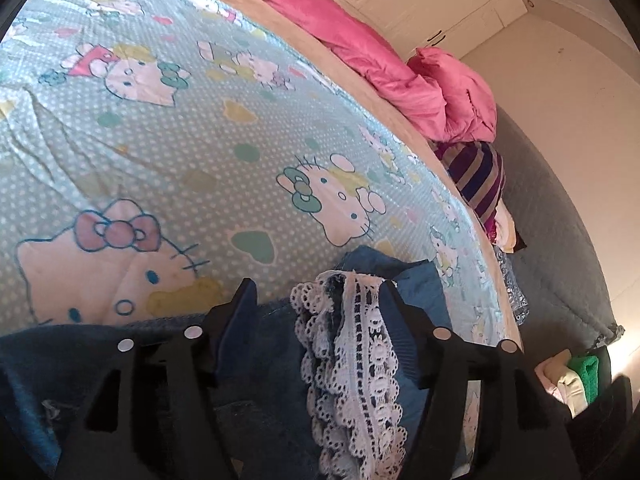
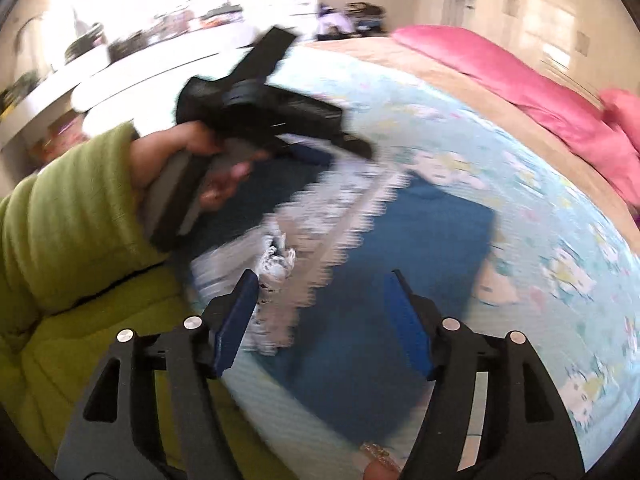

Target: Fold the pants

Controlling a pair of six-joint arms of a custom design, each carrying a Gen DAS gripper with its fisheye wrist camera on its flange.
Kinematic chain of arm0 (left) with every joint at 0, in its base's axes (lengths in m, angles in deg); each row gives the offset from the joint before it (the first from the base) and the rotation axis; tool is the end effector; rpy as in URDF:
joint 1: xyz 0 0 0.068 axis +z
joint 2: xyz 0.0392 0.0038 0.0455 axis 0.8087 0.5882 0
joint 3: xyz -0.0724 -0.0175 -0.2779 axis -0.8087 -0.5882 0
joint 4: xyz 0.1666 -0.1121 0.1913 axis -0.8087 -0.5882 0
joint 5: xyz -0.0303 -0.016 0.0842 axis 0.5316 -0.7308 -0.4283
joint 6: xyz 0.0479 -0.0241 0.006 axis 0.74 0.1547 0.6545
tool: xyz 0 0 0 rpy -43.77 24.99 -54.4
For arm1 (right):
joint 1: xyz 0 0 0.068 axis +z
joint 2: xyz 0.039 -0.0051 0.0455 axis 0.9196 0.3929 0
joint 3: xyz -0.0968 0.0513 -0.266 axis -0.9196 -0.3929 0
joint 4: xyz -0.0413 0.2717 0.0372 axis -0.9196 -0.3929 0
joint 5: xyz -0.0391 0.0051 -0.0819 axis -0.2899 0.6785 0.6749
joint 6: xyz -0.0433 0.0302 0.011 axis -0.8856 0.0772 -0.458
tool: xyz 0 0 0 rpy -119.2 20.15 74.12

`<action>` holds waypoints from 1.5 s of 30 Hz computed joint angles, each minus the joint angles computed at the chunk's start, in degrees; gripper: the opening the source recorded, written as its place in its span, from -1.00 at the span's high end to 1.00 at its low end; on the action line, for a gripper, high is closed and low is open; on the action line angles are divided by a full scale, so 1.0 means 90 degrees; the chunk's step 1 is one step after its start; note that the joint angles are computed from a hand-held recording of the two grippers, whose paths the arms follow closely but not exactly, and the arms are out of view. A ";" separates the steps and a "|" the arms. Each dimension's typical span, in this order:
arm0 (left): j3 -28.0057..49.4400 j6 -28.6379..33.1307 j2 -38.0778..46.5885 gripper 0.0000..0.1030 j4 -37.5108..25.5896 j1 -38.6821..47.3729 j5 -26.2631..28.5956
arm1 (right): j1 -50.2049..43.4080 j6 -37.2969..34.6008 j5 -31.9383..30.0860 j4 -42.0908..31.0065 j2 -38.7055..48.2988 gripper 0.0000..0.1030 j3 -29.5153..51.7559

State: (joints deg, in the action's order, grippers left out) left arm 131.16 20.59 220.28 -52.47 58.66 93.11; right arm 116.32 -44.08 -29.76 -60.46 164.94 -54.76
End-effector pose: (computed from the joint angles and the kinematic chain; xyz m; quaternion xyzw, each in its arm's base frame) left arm 0.4382 0.0087 0.0268 0.1678 0.8877 -0.3843 0.1899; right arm 0.1917 0.2034 0.1089 -0.1124 0.9252 0.0571 0.3579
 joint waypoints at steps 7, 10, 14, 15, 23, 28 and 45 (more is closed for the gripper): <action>-0.0142 -0.0177 -0.0017 0.56 0.0264 -0.0291 -0.0171 | -0.0654 -0.0018 -0.0594 0.0665 0.0142 -0.21 -0.0216; -0.0333 -0.0246 -0.0150 0.69 0.0490 -0.0187 0.0063 | -0.0513 -0.0130 -0.0386 0.0455 0.0434 -0.29 0.0049; -0.0668 -0.0181 -0.0433 0.69 0.0829 -0.0003 0.0071 | -0.0636 0.0084 -0.0563 0.0267 0.0947 -0.29 0.0207; -0.0691 -0.0183 -0.0447 0.69 0.0875 0.0000 0.0021 | -0.0638 0.0137 -0.0596 0.0220 0.1055 -0.30 0.0252; -0.0626 -0.0148 -0.0343 0.36 0.0877 -0.0030 -0.0276 | -0.0538 0.0281 -0.0578 0.0217 0.1195 -0.42 0.0247; -0.1235 0.0243 -0.0940 -0.06 0.1128 0.0099 -0.0515 | -0.0511 0.0361 -0.0499 0.0251 0.0859 -0.48 0.0027; -0.3894 0.2317 -0.3196 0.57 0.1221 0.1205 -0.0707 | -0.0202 0.0549 -0.0136 0.0496 -0.0278 -0.51 -0.0815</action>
State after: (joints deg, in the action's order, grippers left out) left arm 96.12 41.45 191.51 -41.48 69.50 86.75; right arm 114.50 -39.14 -30.99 -55.99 162.44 -62.10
